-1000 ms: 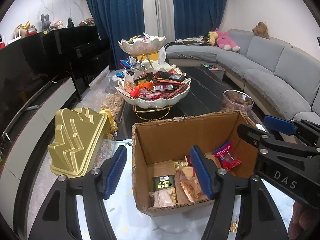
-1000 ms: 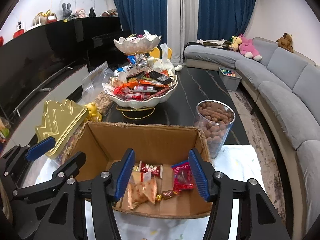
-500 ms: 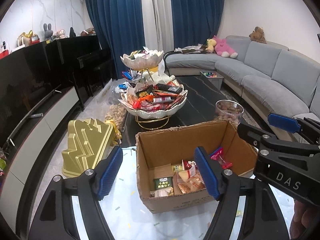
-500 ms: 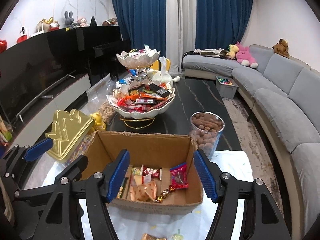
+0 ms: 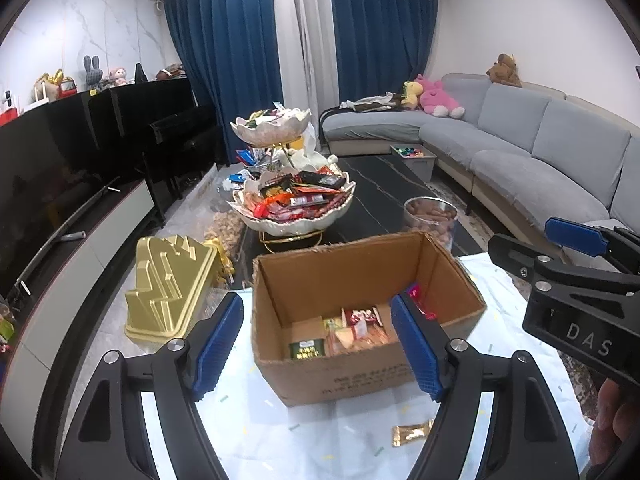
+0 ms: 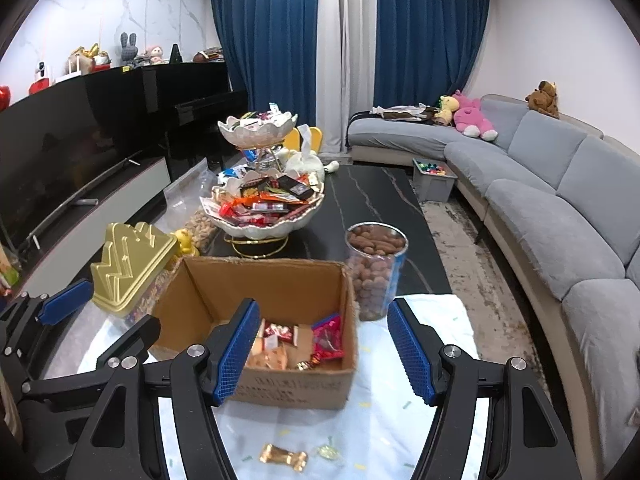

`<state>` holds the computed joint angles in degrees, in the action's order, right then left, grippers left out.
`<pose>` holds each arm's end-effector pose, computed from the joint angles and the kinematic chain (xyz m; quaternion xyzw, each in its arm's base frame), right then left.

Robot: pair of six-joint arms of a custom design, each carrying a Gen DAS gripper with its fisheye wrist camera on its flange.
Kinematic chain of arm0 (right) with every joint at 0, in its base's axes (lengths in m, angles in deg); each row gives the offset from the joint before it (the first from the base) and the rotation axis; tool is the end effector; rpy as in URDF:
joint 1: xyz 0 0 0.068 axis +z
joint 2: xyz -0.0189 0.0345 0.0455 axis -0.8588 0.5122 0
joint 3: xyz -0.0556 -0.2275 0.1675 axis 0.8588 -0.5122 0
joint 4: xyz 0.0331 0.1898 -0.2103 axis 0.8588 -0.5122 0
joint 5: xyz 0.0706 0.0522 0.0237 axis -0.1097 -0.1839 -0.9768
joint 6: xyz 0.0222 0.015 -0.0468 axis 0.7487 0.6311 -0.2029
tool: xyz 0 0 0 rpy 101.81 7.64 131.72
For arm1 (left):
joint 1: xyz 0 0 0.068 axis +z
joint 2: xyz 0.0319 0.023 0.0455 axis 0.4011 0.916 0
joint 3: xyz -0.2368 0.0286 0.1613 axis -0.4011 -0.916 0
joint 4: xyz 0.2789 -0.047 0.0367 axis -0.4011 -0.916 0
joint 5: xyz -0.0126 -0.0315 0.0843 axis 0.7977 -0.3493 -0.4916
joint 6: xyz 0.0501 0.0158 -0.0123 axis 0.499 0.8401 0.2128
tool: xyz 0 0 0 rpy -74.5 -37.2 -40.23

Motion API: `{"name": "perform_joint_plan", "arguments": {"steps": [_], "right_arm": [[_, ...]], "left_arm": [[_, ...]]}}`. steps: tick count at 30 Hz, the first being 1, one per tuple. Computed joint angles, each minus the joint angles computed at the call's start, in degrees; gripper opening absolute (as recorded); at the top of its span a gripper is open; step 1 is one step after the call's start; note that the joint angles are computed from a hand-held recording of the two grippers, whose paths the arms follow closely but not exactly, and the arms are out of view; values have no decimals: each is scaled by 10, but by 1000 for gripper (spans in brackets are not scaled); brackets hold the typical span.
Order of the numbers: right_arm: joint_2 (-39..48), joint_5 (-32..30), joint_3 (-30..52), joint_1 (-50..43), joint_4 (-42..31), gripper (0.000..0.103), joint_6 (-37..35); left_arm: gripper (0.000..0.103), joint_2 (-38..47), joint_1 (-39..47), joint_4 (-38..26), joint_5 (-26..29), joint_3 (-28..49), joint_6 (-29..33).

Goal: Organize snacks
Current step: 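Withdraw both open tools from the box back over the table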

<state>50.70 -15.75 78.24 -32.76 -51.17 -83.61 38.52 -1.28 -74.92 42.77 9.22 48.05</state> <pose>0.3171 0.1556 0.2251 -0.1727 0.8739 0.0919 0.4451 0.2567 -0.0979 0.2080 -0.0770 0.8851 0.0963 0.4488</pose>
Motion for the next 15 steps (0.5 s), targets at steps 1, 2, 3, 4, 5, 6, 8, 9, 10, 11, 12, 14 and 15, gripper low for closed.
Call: {"name": "perform_joint_plan", "arguments": {"steps": [1,2,3,4,5,6,8,9,10,11,12,14,15], "right_arm": [[-4,0,-5,-3,0,67,-2],[-10,-2,-13,-8,0,67,-4],[-15,-4,-18,-11,-1,67,-5],[-19,-5,-22,-14,-2,67,-6],[-24,-7,-29,-19,-2,67,-8],[-26,-9,-33,-24,-1,67,-10],[-30,-15,-42,-33,0,67,-14],[-33,-17,-48,-39,2,67,-16],[-35,-18,-52,-42,2,67,-18],[-37,-19,-58,-45,4,67,-20],[-38,-22,-65,-50,6,67,-23],[-40,-25,-77,-57,12,67,-29],[-40,-26,-82,-59,15,67,-32]], "left_arm": [[76,1,-5,-2,-3,0,-6],[76,3,-12,-4,-5,0,-12],[76,6,-18,-5,-7,1,-17],[76,10,-26,-6,-12,1,-24],[76,14,-33,-7,-16,1,-30],[76,19,-40,-7,-18,3,-35],[77,27,-55,-8,-24,2,-46],[77,32,-63,-7,-28,1,-52],[77,37,-70,-5,-31,-1,-56],[77,40,-74,-5,-32,-1,-59],[78,46,-81,-3,-34,-2,-64],[78,56,-90,-2,-37,-2,-71],[78,61,-93,-1,-38,-3,-74]]}}
